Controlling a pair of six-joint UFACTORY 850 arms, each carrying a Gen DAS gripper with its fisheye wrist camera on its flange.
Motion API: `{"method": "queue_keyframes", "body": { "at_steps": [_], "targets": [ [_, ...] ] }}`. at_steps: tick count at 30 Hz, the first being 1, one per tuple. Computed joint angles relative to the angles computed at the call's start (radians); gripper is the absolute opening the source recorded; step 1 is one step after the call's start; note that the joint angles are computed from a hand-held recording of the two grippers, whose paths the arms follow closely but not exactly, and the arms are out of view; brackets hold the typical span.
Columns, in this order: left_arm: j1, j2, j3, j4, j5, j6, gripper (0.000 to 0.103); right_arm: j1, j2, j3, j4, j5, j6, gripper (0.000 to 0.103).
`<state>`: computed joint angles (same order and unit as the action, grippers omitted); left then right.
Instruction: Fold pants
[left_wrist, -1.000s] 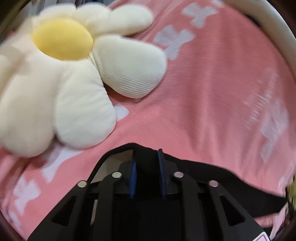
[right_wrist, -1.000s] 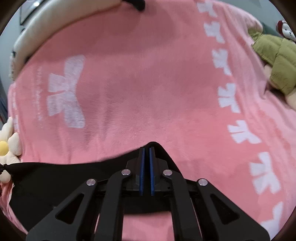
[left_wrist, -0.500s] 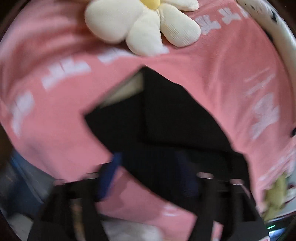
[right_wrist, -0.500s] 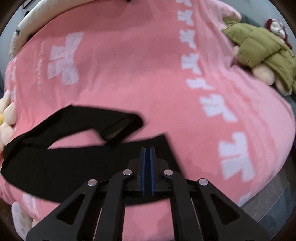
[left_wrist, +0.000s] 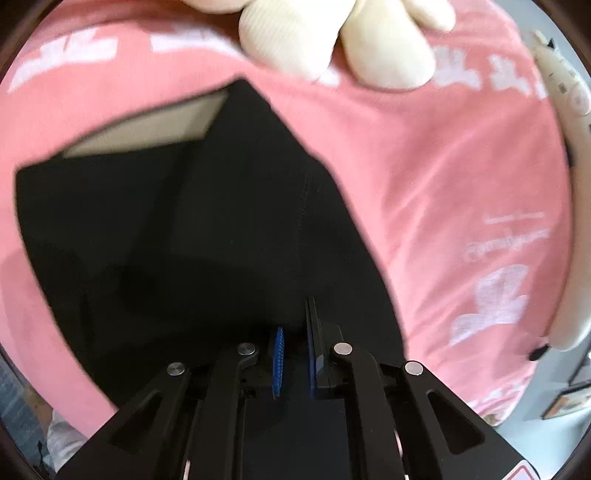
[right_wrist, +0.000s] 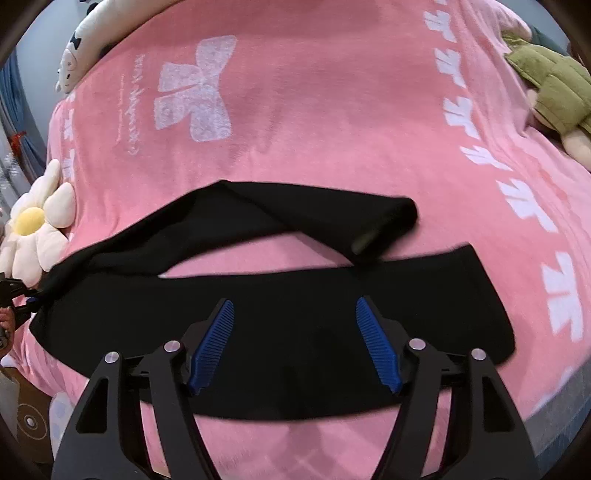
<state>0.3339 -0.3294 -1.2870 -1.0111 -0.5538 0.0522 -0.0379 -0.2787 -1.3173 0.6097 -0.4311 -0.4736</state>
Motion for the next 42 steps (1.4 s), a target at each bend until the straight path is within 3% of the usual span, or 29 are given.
{"method": "queue_keyframes", "body": {
  "at_steps": [4, 8, 9, 10, 11, 12, 14, 18, 21, 23, 25, 27, 30, 33, 34, 35, 37, 38, 39, 41, 42],
  "targets": [
    [0.031, 0.062, 0.021, 0.093, -0.016, -0.009, 0.007, -0.038, -0.065, -0.06, 0.119, -0.015, -0.021, 0.068],
    [0.036, 0.07, 0.019, 0.228, -0.002, -0.086, 0.006, -0.066, -0.187, -0.183, 0.061, -0.052, 0.132, 0.066],
    [0.038, 0.068, 0.022, 0.244, -0.005, -0.095, 0.006, -0.066, -0.209, -0.206, 0.062, -0.058, 0.129, 0.054],
    [0.041, 0.061, 0.017, 0.252, -0.017, -0.09, 0.006, -0.067, -0.245, -0.248, 0.086, -0.09, 0.093, 0.023],
    [0.038, 0.059, 0.017, 0.274, -0.015, -0.105, 0.006, -0.065, -0.268, -0.28, 0.071, -0.116, 0.098, 0.001],
    [0.031, 0.053, 0.009, 0.307, -0.014, -0.132, 0.006, -0.061, -0.293, -0.327, 0.04, -0.146, 0.118, 0.003],
    [0.029, 0.067, 0.011, 0.339, -0.01, -0.14, 0.006, -0.062, -0.274, -0.349, 0.065, -0.128, 0.055, 0.003],
    [0.039, 0.102, 0.008, 0.381, -0.031, -0.1, 0.007, -0.108, -0.136, -0.327, 0.135, -0.107, -0.151, 0.002],
    [0.034, 0.102, 0.006, 0.482, -0.041, -0.159, 0.007, -0.133, -0.073, -0.268, -0.06, -0.075, -0.096, 0.003],
    [0.028, 0.091, 0.015, 0.558, -0.044, -0.213, 0.007, -0.164, -0.1, -0.238, -0.175, -0.128, -0.026, 0.003],
    [0.022, 0.077, 0.027, 0.619, -0.046, -0.266, 0.007, -0.186, -0.133, -0.213, -0.231, -0.184, 0.052, 0.003],
    [0.03, 0.076, 0.046, 0.611, -0.05, -0.278, 0.007, -0.186, -0.121, -0.158, -0.228, -0.174, 0.08, 0.004],
    [0.045, 0.091, 0.073, 0.581, -0.045, -0.266, 0.01, -0.183, -0.047, -0.056, -0.115, -0.098, 0.016, 0.014],
    [0.048, 0.098, 0.08, 0.586, -0.056, -0.246, 0.012, -0.186, -0.031, -0.035, -0.085, -0.114, 0.016, 0.043],
    [0.045, 0.096, 0.078, 0.598, -0.062, -0.244, 0.013, -0.187, -0.023, -0.028, -0.09, -0.117, 0.024, 0.047],
    [0.041, 0.094, 0.075, 0.619, -0.07, -0.255, 0.015, -0.192, -0.014, -0.022, -0.07, -0.134, 0.016, 0.049],
    [0.042, 0.097, 0.077, 0.603, -0.095, -0.225, 0.017, -0.206, 0.001, -0.007, 0.032, -0.151, -0.056, 0.071],
    [0.045, 0.099, 0.079, 0.579, -0.104, -0.2, 0.026, -0.215, 0.01, 0.0, 0.091, -0.17, -0.105, 0.078],
    [0.054, 0.103, 0.085, 0.517, -0.116, -0.136, 0.041, -0.219, 0.009, 0.002, 0.109, -0.179, -0.129, 0.081],
    [0.063, 0.094, 0.08, 0.469, -0.129, -0.088, 0.054, -0.204, -0.008, -0.015, 0.019, -0.169, -0.065, 0.079],
    [0.062, 0.089, 0.074, 0.479, -0.125, -0.098, 0.054, -0.196, -0.018, -0.022, -0.022, -0.162, -0.031, 0.063]
  ]
}}
